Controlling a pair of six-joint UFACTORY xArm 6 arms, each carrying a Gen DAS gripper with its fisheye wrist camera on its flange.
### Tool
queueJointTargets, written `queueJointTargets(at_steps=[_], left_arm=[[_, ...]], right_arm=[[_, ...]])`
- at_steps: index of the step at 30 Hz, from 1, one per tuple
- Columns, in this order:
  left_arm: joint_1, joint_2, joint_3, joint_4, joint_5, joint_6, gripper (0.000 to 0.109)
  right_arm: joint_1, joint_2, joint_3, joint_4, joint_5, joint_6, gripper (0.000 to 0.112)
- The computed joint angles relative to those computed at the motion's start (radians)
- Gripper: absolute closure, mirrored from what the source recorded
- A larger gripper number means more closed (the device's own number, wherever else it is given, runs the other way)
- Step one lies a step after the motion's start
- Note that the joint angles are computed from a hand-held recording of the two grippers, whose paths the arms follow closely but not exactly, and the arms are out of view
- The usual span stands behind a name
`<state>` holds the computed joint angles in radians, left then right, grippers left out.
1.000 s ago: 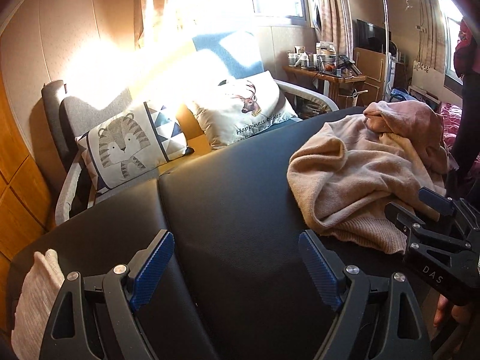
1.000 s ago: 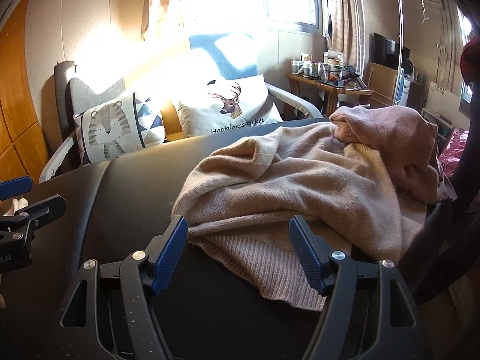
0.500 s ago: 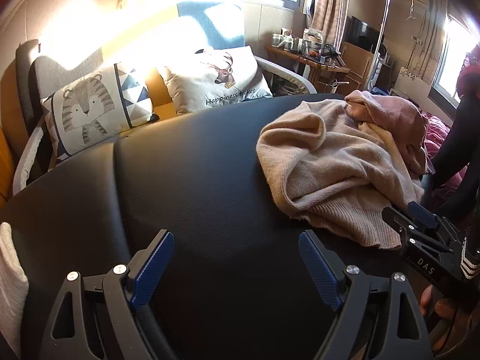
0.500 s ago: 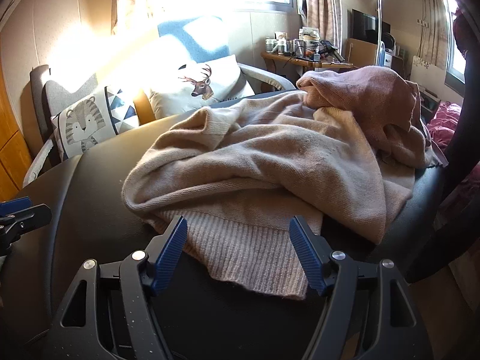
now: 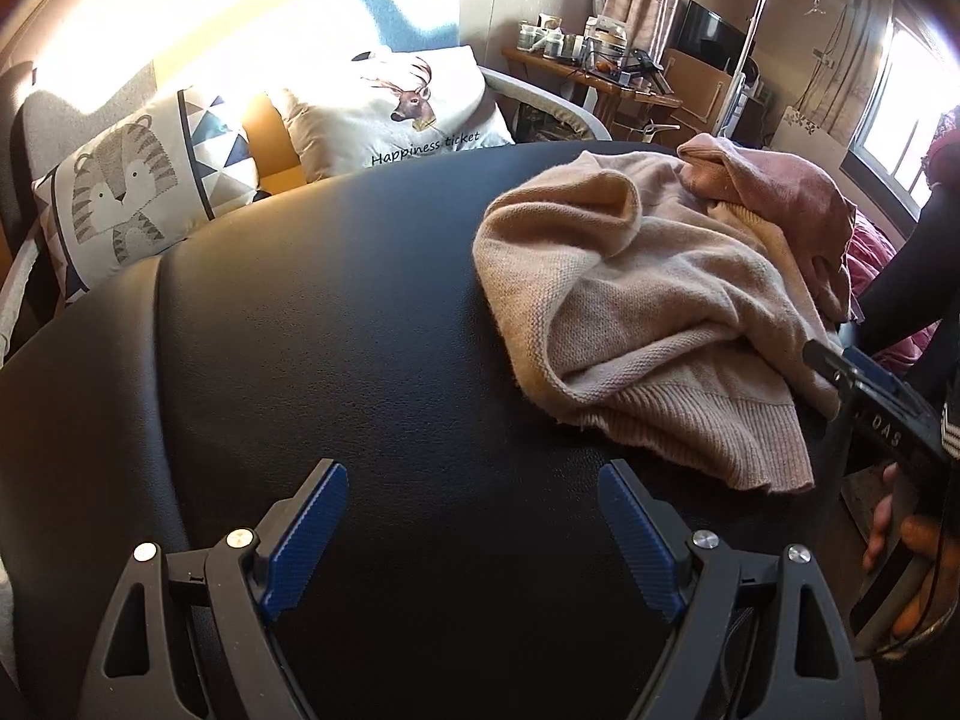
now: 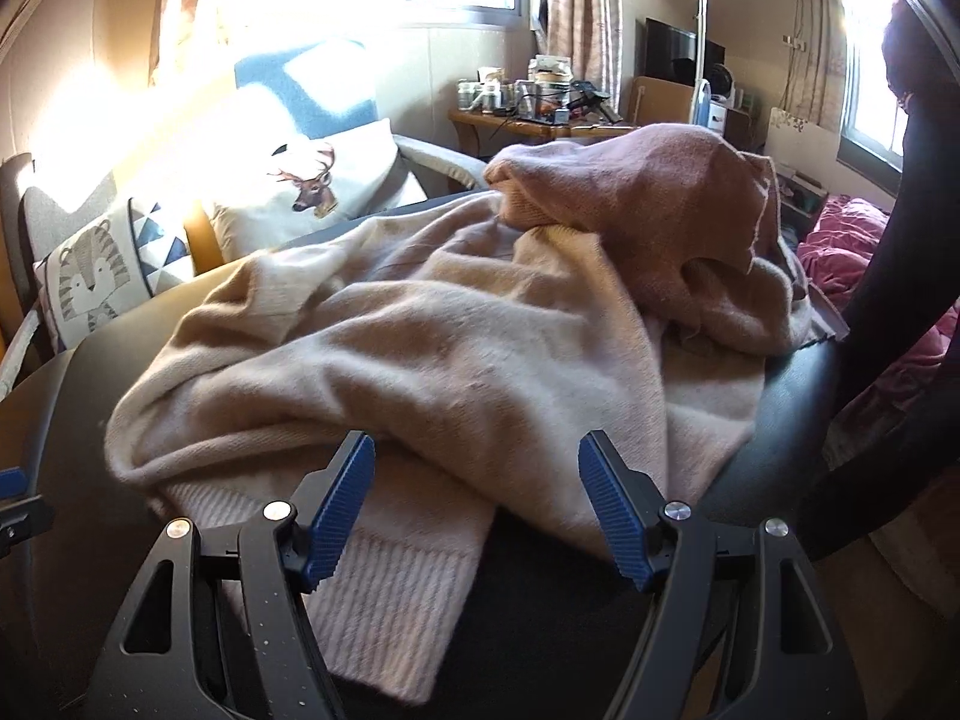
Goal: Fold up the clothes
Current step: 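Move the right gripper toward the crumpled beige sweater, then grasp the beige sweater with the right gripper and lift it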
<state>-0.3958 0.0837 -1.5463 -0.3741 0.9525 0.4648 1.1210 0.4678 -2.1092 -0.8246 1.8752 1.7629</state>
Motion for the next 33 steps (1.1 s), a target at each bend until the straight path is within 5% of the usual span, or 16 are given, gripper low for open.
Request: queueJointTargets(at_steps=[12, 22, 25, 27, 33], left_arm=[[-0.004, 0.060, -0.065, -0.003, 0.018, 0.002, 0.021], [0.003, 0.099, -0.097, 0.028, 0.037, -0.031, 0.021], [0.012, 0.108, -0.104, 0.037, 0.041, -0.047, 0.021], [0.016, 0.109, -0.104, 0.040, 0.040, -0.052, 0.021], [0.021, 0.106, -0.102, 0.038, 0.041, -0.051, 0.021]], right_arm=[[-0.200, -0.429, 0.570, 0.044, -0.247, 0.107, 0.039], [-0.358, -0.523, 0.750, 0.134, -0.478, 0.112, 0.039], [-0.374, -0.520, 0.760, 0.144, -0.527, 0.091, 0.056], [-0.390, -0.531, 0.788, 0.164, -0.612, 0.078, 0.096], [-0.353, -0.480, 0.725, 0.125, -0.712, 0.031, 0.101]])
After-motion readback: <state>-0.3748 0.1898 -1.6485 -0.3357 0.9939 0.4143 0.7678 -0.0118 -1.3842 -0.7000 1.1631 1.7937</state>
